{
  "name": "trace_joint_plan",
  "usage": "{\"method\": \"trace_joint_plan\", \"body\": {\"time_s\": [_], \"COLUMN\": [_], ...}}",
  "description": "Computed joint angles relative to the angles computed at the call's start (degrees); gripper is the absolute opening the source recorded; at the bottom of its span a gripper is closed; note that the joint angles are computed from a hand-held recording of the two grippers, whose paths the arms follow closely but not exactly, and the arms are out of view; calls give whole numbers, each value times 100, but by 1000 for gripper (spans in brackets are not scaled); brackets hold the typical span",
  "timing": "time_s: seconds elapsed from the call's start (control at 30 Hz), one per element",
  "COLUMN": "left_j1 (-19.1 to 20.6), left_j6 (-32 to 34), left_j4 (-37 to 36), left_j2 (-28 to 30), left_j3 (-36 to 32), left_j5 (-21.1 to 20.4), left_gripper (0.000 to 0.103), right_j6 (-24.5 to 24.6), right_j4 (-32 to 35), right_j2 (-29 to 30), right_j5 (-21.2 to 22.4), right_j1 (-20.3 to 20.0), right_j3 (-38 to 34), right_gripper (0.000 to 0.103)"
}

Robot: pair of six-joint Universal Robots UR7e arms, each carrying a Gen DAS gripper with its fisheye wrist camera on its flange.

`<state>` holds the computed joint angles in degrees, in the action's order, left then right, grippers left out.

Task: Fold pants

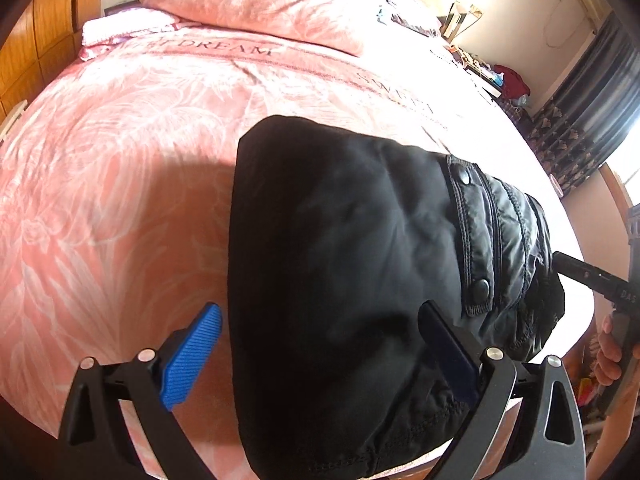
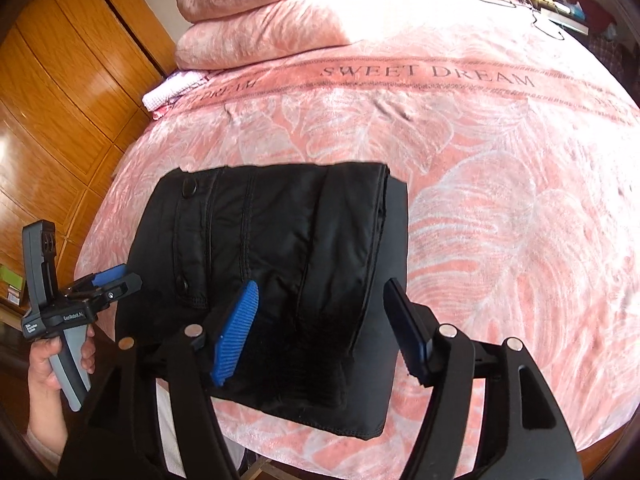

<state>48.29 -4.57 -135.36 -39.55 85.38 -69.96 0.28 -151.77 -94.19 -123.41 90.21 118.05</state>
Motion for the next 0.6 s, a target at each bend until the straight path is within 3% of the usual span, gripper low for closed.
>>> {"method": "trace_joint_plan", "body": {"time_s": [0.13, 0.17, 0.23, 0.3, 0.37, 0.43, 0.5, 0.6], "left_j1": [44, 59, 94, 97, 129, 138, 110, 106], "left_j6": [-237, -266, -283, -297, -295, -270, -251, -200], "left_j4": [210, 230, 275, 305, 349, 278, 196, 252], "left_j2": [224, 259, 289, 313, 293, 258, 222, 264], "left_j3": [-393, -449, -516, -543, -531, -464, -369, -354], "left_j5": [-98, -142, -196, -163, -154, -205, -209, -227], "left_gripper": [99, 99, 99, 99, 99, 99, 99, 99], "right_j6": [100, 175, 245, 254, 189, 81, 105, 202], "right_j4": [193, 239, 259, 222, 133, -123, -240, 34], "right_j2": [254, 303, 371, 414, 417, 356, 334, 395], "right_j5": [241, 374, 636, 865, 895, 837, 518, 275], "right_j1": [-207, -298, -444, -534, -495, -405, -312, -433], "right_j3": [-409, -485, -577, -614, -617, -547, -537, -579], "right_gripper": [66, 61, 50, 19, 5, 4, 4, 7]}}
